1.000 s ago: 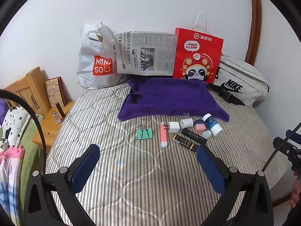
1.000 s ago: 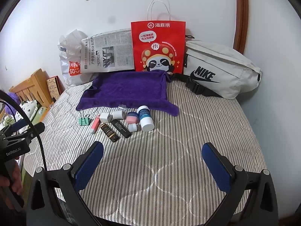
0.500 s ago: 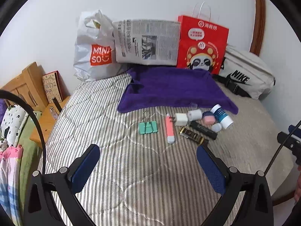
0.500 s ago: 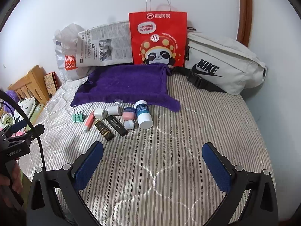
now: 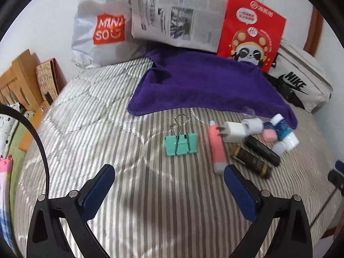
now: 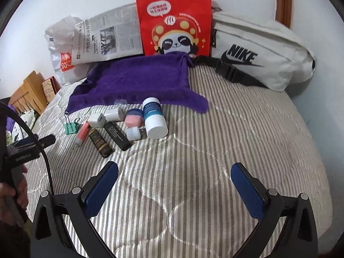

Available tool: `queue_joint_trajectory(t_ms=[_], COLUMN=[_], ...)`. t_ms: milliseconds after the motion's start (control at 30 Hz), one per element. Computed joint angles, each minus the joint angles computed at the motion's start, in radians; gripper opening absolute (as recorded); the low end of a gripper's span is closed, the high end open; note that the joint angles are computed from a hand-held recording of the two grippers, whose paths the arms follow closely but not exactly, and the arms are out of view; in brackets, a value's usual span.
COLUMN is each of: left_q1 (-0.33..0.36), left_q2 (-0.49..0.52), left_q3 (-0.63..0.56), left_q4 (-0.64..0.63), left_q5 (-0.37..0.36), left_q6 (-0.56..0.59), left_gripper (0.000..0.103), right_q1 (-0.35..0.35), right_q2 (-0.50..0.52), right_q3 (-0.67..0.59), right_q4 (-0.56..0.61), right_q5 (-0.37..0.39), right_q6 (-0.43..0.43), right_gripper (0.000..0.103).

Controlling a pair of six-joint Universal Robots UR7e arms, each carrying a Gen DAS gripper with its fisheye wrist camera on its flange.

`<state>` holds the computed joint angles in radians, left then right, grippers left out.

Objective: Organize rigid objects
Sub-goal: 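Grasp the green binder clip with the left gripper while the right gripper grasps the white-blue balm tube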

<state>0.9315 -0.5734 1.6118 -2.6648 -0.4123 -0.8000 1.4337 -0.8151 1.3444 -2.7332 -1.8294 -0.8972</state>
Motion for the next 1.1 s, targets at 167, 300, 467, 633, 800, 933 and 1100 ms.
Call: queue_joint_trajectory(t_ms=[167, 300, 467, 633, 800, 933, 1100], left_q1=[0.039, 0.062, 0.079, 0.075, 0.071, 0.067, 0.066], left_q2=[0.047, 0.074, 0.1, 0.115, 0.11, 0.106, 0.104], left_q3=[-0.073, -0.123, -0.173, -0.183, -0.163, -0.148, -0.15], left_q4=[-0.019, -0.043, -0.007, 0.037, -0.001, -0.035, -0.01], left_q5=[-0.002, -0.021, -0.02, 0.029, 0.049, 0.047, 0.054], left_q6=[0.059, 0.1, 0.088, 0.07, 0.063, 0.097, 0.089], left_gripper=[0.094, 0.094, 0.089, 0.078, 0.051, 0.039, 0.039], right_q1=[0.0, -0.002, -0.008, -0.014, -0.018, -0.01, 0.008], right_q2=[0.034, 0.055, 0.076, 0.094, 0.108, 0.114, 0.138], right_q3=[-0.03, -0.06, -0.09, -0.119, -0.136, -0.149, -0.192], right_q4=[0.011, 0.044, 0.076, 0.103, 0.113, 0.116, 0.109], right_q5=[-0.028, -0.035, -0.043, -0.051, -0.061, -0.046, 0.004], right_q6=[-0.015, -0.004, 0.009, 0.023, 0.023, -0.004, -0.021], right_gripper=[0.103, 0.103, 0.103, 0.103, 0.103, 0.103, 0.103])
